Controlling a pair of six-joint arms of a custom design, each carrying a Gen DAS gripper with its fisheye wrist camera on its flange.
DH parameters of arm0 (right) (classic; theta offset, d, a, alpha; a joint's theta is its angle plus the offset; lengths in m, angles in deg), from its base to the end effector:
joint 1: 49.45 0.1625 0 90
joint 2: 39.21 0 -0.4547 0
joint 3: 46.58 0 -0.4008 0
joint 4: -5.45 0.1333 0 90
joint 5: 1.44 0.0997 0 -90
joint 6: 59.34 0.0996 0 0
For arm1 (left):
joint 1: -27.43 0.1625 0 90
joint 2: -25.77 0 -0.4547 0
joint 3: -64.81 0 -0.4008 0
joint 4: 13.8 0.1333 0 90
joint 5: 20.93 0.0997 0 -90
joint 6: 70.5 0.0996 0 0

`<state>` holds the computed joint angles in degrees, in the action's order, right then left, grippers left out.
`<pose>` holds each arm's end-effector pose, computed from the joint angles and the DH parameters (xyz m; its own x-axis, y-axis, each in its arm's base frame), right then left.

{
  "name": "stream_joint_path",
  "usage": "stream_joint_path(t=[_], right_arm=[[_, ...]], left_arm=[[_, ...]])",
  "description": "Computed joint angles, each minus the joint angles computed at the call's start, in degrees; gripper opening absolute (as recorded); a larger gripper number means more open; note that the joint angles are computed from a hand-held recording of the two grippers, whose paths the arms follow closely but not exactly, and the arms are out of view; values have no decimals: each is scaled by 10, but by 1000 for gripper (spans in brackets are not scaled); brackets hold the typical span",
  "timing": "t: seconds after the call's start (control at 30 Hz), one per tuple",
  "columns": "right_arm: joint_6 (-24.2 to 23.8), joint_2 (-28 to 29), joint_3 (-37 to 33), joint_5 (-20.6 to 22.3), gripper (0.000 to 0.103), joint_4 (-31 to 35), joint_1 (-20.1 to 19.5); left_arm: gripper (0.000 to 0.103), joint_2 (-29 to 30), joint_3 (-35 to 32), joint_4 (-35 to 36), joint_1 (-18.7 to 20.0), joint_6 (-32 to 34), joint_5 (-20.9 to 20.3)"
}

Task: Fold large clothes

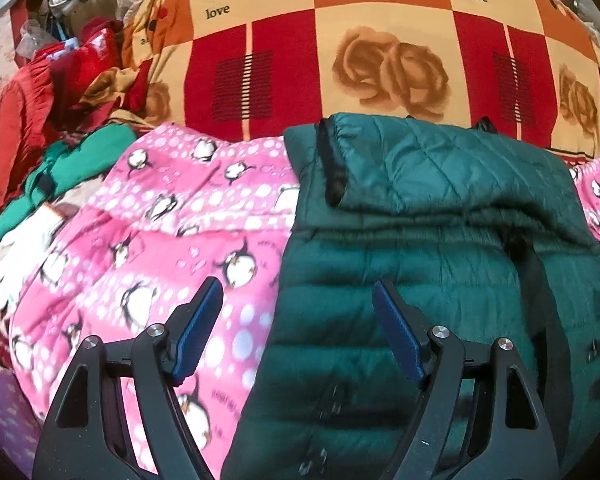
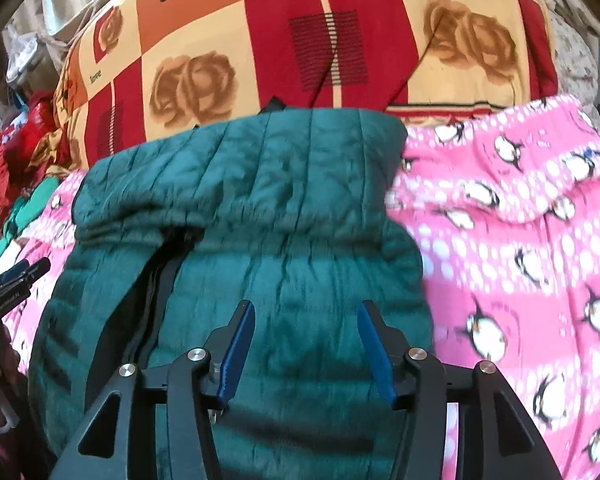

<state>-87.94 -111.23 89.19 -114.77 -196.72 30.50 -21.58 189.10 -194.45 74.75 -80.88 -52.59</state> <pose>0.0135 -0.4616 0.2494 -0.8039 0.0840 0.5888 -0.3064 0.7901 -0.5309 -0.1840 -0.5212 0.0793 -0.6327 0.0754 -0.7707 0.5536 0.7399 -0.3821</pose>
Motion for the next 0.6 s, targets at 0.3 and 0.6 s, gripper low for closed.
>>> stream_joint_path(t=[0.3,0.6], right_arm=[[-15,-9,55,-8,52,-38,-8],[-19,-19,98,-5,54,-57,-19]], left_arm=[[78,-34,61,18,-16,-65,12],[78,-62,110,49,-33,-121,17]])
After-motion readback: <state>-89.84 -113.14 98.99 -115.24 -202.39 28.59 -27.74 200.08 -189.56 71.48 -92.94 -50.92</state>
